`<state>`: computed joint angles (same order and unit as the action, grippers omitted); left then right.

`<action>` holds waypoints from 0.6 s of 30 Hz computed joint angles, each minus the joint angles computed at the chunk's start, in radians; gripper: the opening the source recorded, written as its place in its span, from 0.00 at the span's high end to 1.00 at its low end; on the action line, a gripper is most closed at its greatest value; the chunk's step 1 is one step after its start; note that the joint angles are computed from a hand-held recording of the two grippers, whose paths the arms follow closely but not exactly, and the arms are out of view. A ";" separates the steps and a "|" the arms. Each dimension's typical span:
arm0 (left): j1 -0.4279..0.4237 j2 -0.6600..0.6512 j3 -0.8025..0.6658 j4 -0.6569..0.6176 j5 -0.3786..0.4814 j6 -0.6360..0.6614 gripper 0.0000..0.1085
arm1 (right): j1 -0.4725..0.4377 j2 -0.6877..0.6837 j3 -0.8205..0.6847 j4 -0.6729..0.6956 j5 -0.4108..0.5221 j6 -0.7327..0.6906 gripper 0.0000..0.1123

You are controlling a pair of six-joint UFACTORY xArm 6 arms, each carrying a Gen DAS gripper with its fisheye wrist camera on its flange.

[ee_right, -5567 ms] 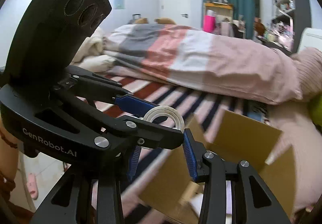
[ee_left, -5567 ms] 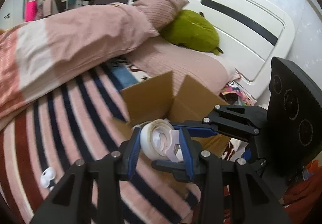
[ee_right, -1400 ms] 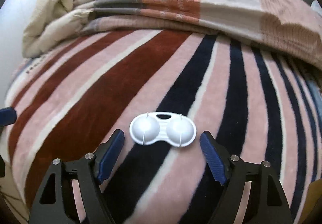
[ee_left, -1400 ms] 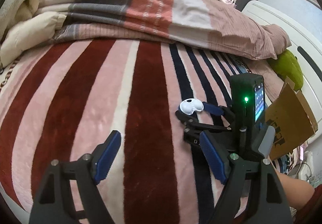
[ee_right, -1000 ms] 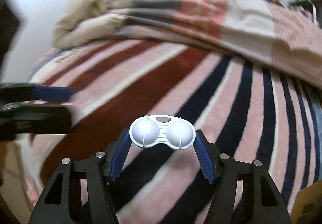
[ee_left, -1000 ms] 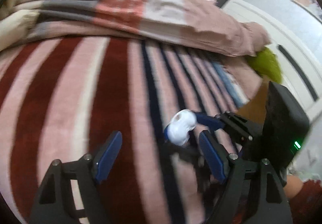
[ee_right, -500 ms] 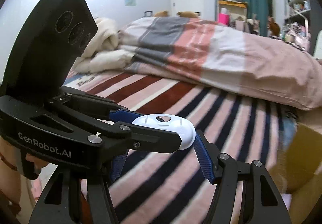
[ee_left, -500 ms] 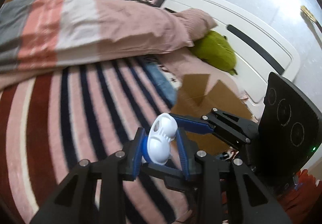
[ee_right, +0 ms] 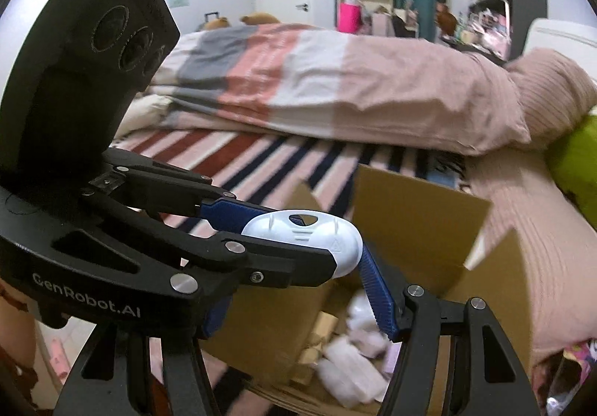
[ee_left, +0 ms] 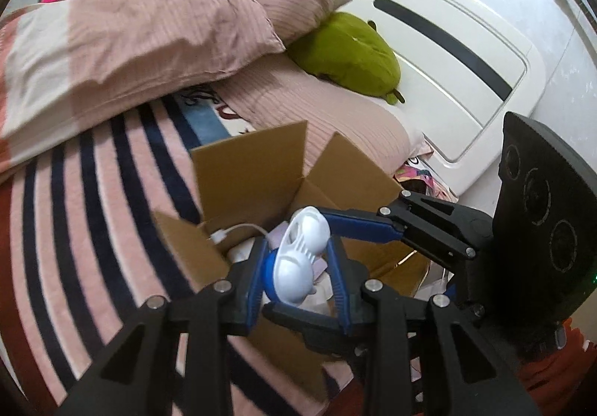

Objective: Organize rigid objects
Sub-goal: 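Carry the lens case into the cardboard box and open the right gripper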

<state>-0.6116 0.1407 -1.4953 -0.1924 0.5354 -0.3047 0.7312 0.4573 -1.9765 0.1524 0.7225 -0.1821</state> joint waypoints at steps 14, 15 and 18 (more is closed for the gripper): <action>-0.021 -0.033 -0.008 0.495 0.059 -0.430 0.20 | -0.046 -0.040 0.069 -0.004 0.009 0.014 0.39; -0.022 -0.050 0.005 0.535 0.067 -0.467 0.20 | -0.045 -0.048 0.080 0.010 -0.004 0.000 0.39; -0.038 -0.131 0.063 0.733 0.135 -0.657 0.20 | -0.042 -0.075 0.115 0.092 -0.043 -0.078 0.34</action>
